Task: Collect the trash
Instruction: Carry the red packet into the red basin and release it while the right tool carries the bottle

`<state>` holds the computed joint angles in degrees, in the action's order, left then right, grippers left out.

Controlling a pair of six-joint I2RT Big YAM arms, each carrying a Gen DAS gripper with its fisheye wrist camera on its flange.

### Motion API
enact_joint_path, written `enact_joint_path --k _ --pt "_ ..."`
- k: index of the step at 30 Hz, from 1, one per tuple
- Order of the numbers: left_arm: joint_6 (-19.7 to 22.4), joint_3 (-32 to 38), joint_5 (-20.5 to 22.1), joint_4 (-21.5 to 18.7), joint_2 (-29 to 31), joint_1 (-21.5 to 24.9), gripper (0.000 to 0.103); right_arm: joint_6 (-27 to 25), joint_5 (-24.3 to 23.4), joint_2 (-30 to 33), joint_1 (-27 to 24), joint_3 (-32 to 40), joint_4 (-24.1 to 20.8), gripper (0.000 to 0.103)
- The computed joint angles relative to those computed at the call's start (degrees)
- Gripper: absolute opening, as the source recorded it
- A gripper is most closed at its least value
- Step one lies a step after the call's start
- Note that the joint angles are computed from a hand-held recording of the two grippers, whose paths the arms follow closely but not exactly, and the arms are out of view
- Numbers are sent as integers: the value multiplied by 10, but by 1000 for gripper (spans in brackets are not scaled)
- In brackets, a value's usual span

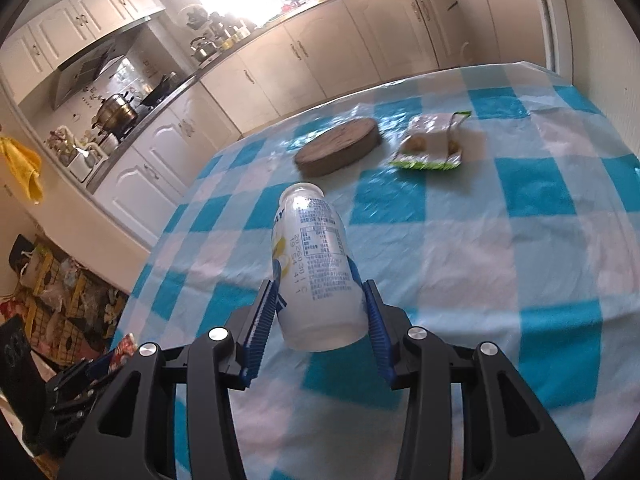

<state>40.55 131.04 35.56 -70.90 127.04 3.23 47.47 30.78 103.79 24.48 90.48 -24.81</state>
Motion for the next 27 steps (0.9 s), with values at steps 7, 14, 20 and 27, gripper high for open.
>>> enact_joint_path --k 7,14,20,27 --pt "-31 29 -2 4 15 24 46 -3 9 15 30 24 -12 46" --pt "-74 82 -20 11 43 49 46 -19 1 50 56 79 -35 46" --pt "-99 126 -36 22 65 71 46 -53 -26 105 72 168 -70 46" --pt "-120 199 -64 20 106 96 46 -108 -60 199 90 336 -144 46"
